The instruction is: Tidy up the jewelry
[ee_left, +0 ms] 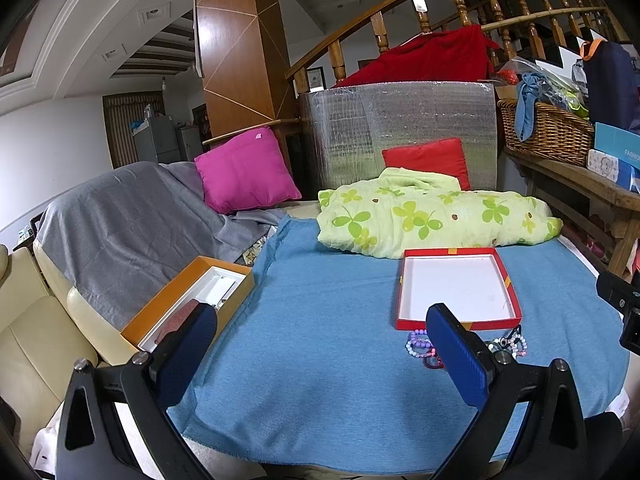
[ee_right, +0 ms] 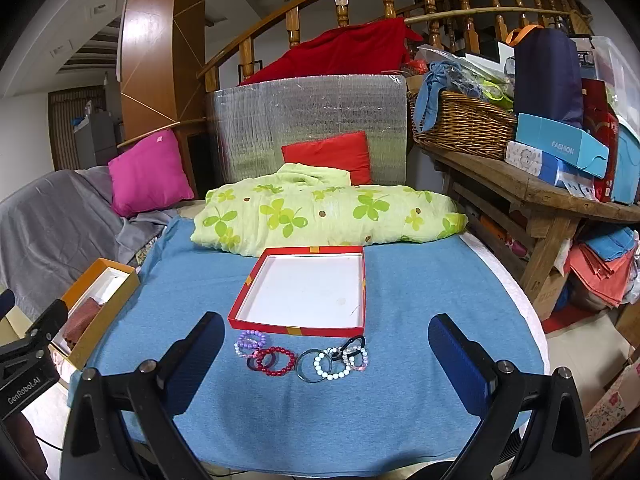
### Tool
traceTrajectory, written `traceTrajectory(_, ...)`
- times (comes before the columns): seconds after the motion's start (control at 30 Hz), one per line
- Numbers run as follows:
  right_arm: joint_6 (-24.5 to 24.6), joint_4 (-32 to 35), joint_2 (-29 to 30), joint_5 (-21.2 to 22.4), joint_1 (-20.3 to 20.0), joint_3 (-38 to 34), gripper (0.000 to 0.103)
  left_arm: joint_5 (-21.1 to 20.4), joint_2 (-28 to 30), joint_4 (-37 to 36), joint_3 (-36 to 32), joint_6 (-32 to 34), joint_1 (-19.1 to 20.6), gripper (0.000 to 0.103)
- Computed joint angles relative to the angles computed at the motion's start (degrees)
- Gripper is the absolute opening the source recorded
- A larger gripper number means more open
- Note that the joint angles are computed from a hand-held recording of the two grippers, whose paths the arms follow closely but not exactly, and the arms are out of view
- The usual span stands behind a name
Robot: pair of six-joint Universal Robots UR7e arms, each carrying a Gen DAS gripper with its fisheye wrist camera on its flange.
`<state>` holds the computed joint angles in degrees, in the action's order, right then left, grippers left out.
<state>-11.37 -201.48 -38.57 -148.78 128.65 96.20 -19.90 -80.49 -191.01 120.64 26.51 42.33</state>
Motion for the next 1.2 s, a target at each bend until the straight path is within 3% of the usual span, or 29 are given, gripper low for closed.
traceTrajectory(0.7, 0.7, 2.9, 0.6, 0.9, -1.1, -2.7, 0.103, -1.2, 2.0, 1.8, -2.2, -0.6, 2.0, 0.103)
traceTrajectory(1.0, 2.2, 4.9, 1.6, 2.5, -3.4, -3.6, 0.103, -2.6, 5.6, 2.9, -5.1, -0.7, 4.8, 0.103)
traceTrajectory(1.2, 5.3, 8.2, 0.8, 6.2, -7.1, -2.7, 0.103, -4.6, 9.1, 5.4, -7.9, -1.6, 8.2, 0.103)
